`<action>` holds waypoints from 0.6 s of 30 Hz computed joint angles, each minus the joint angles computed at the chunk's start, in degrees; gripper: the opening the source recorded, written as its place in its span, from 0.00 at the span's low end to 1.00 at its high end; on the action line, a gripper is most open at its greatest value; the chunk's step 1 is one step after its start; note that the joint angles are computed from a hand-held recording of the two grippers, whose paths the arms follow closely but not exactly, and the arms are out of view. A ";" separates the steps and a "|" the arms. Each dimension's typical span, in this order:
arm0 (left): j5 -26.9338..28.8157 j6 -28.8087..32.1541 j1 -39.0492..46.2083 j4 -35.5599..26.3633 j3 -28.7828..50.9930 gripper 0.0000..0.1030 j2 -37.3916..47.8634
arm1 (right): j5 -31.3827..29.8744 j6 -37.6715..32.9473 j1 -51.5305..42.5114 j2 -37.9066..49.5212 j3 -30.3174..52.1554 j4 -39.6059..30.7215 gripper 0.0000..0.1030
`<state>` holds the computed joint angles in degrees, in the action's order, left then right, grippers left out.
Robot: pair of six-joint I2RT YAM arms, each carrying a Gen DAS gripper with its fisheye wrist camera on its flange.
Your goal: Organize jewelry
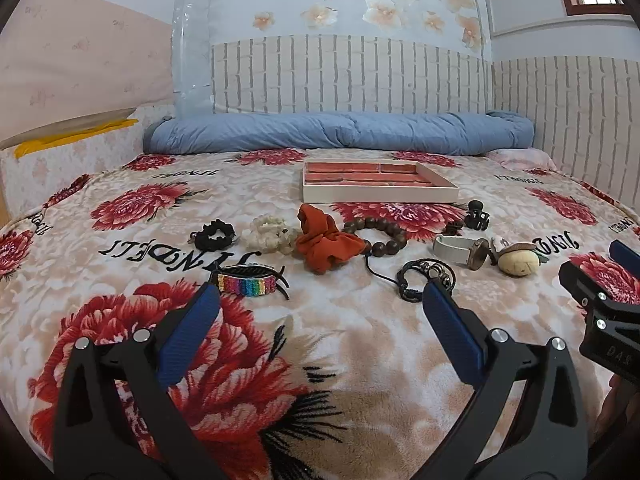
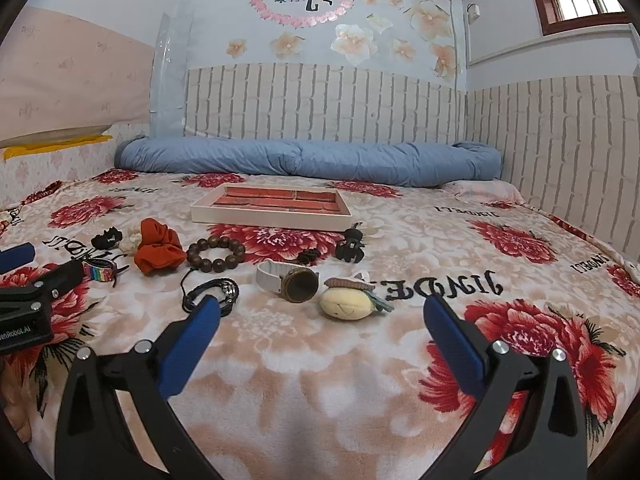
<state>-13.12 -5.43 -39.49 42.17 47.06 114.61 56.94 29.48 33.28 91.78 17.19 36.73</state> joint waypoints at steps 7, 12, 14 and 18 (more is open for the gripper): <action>0.42 0.09 0.13 -0.33 0.64 0.95 0.65 | 0.00 -0.16 -0.03 -0.52 -0.38 -0.02 0.96; 0.35 0.07 0.12 -0.49 0.63 0.95 0.54 | 0.31 0.08 0.23 -0.13 -0.03 -0.32 0.96; 0.31 0.02 0.12 -0.37 0.57 0.95 0.54 | 0.23 -0.16 0.09 -0.25 -0.18 -0.05 0.96; 0.26 0.02 0.08 -0.51 0.59 0.95 0.48 | 0.35 0.07 0.23 -0.13 0.09 -0.52 0.96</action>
<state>-12.87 -5.42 -39.41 41.66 47.64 115.08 57.30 29.55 33.51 91.65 17.28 36.21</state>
